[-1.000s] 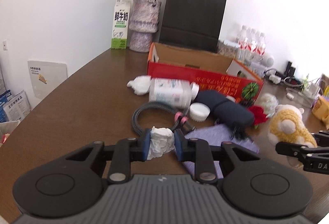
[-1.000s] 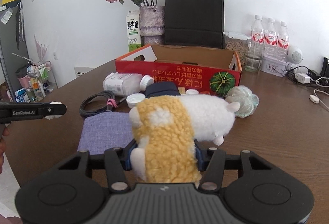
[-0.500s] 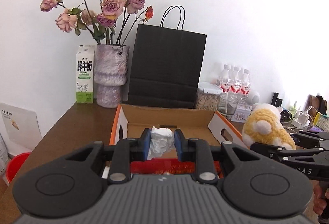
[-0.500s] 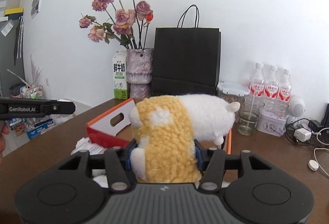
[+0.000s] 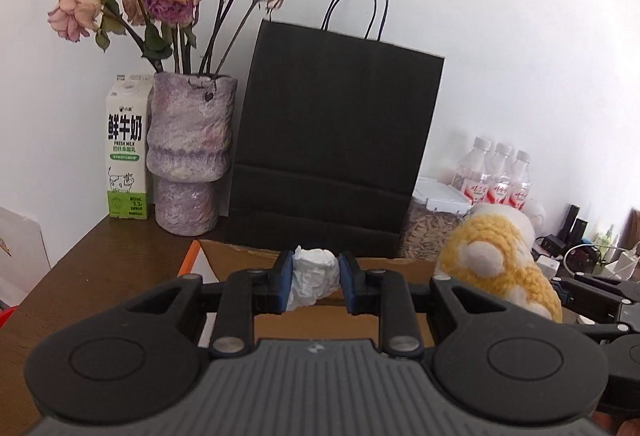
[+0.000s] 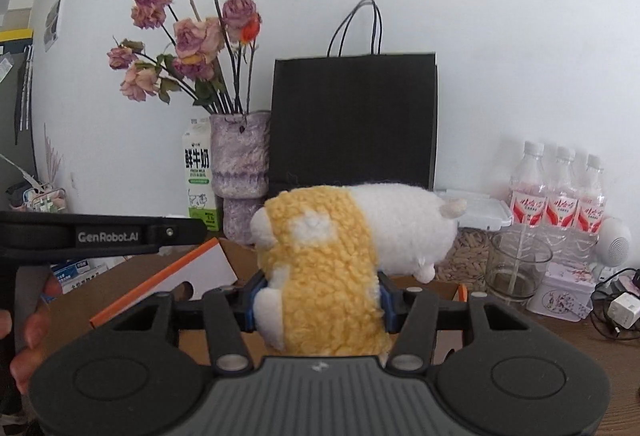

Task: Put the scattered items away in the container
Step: 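Carry the tissue and sheep into the cardboard box and open both grippers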

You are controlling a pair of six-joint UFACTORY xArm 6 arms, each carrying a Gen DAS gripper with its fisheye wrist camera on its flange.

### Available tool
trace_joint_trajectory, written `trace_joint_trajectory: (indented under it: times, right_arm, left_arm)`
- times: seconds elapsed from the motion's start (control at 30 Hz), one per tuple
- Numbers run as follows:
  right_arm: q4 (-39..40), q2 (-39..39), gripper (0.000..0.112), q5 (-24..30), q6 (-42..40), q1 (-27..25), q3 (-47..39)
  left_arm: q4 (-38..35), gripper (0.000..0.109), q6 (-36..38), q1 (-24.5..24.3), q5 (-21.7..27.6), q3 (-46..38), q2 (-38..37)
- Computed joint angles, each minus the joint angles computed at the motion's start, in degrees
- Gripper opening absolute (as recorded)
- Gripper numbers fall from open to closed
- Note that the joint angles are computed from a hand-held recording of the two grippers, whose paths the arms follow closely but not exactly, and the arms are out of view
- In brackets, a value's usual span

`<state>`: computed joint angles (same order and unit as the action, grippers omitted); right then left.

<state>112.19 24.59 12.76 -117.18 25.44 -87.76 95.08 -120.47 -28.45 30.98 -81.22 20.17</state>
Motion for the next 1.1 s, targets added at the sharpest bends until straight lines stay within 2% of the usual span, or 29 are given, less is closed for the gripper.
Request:
trace_joint_trajectory:
  times: [0.13, 0.23, 0.37, 0.47, 0.77, 0.8, 0.83, 0.87, 0.9, 0.93, 1.0, 1.03, 1.1]
  right_arm:
    - [-9.12, 6.24, 0.052, -3.78, 8.5, 1.35, -4.42]
    - [-17.27, 8.56, 0.052, -4.33, 15.7, 1.98, -4.77]
    - [-19.91, 10.3, 0.052, -6.2, 16.7, 2.84, -5.04]
    - [-21.03, 11.01, 0.052, -7.07, 17.19, 3.08, -5.06]
    - [-30.86, 11.16, 0.056, -5.46, 28.34, 2.36, -3.77]
    - [-31.38, 11.26, 0.066, -5.78, 29.08, 2.41, -3.86]
    - [-30.81, 11.38, 0.081, -6.53, 28.71, 2.57, -4.13]
    - [-29.37, 11.41, 0.088, -7.33, 27.45, 2.72, -4.43]
    - [-27.38, 11.23, 0.099, -7.34, 25.63, 2.67, -4.58]
    - [-26.04, 10.91, 0.103, -6.74, 24.57, 2.47, -4.52]
    - [-24.72, 10.27, 0.103, -5.87, 24.05, 2.12, -4.23]
    - [-24.94, 10.11, 0.103, -6.05, 24.37, 2.13, -4.13]
    - [-27.21, 10.02, 0.103, -6.59, 26.56, 2.2, -3.87]
  left_arm:
    - [-6.49, 0.025, 5.24, 1.46, -0.61, -2.59, 4.4]
    - [-11.56, 0.025, 10.53, 1.82, -1.63, -4.34, 7.14]
    - [-15.71, 0.025, 16.5, 0.7, 1.47, -5.97, 9.46]
    - [-18.59, 0.025, 19.19, 0.7, 1.84, -6.35, 10.23]
    - [-19.83, 0.029, 20.17, 0.59, 1.86, -6.14, 9.98]
    - [-19.66, 0.033, 19.98, 0.52, 2.02, -6.08, 9.91]
    - [-19.45, 0.043, 19.86, 0.52, 2.0, -6.1, 9.87]
    - [-19.1, 0.051, 19.64, 0.4, 2.19, -6.06, 9.81]
    - [-18.76, 0.072, 19.71, 0.21, 2.54, -6.11, 9.78]
    - [-17.55, 0.086, 19.17, -0.12, 3.14, -6.1, 9.65]
    - [-14.99, 0.098, 17.92, -0.97, 4.98, -6.11, 9.43]
    - [-14.5, 0.103, 17.96, -1.45, 6.19, -6.32, 9.45]
    - [-13.48, 0.103, 17.63, -2.23, 8.01, -6.46, 9.33]
